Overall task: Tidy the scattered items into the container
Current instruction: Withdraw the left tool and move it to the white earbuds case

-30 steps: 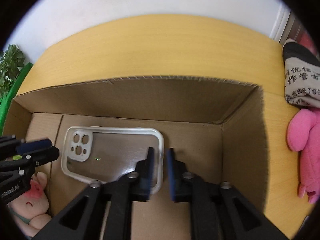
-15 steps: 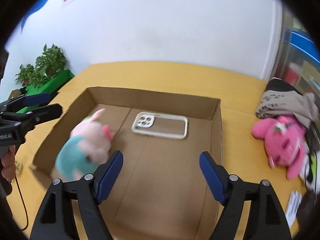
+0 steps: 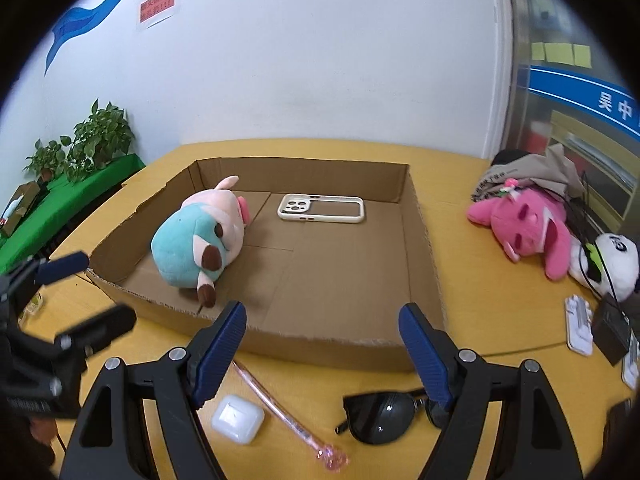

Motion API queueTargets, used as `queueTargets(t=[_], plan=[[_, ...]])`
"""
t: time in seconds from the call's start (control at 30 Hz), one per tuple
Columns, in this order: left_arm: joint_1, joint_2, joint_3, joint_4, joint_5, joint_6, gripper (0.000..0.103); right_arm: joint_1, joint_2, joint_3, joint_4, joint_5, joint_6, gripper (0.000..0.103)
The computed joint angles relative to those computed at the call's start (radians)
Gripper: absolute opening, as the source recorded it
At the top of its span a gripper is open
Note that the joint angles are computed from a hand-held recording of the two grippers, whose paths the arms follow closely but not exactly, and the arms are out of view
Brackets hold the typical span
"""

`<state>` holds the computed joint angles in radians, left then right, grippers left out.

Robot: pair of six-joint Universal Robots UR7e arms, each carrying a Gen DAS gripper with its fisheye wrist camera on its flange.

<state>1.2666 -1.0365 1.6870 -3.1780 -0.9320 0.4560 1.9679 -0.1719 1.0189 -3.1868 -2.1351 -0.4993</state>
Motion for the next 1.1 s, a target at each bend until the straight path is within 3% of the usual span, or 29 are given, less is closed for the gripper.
queueTargets(t=[0.3, 0.7, 1.1], plan=[[-0.014, -0.013, 0.062, -0.084, -0.014, -0.04, 0.103, -0.002, -0.048, 0.106, -0.07, 0.006, 0.03, 0.079], [-0.013, -0.024, 0.064, -0.1, -0.001, -0.059, 0.103, 0.006, -0.037, 0.11, -0.099, 0.007, -0.003, 0.079], [0.004, -0.023, 0.07, -0.071, -0.003, -0.083, 0.103, 0.003, -0.036, 0.116, -0.074, 0.012, 0.029, 0.079]])
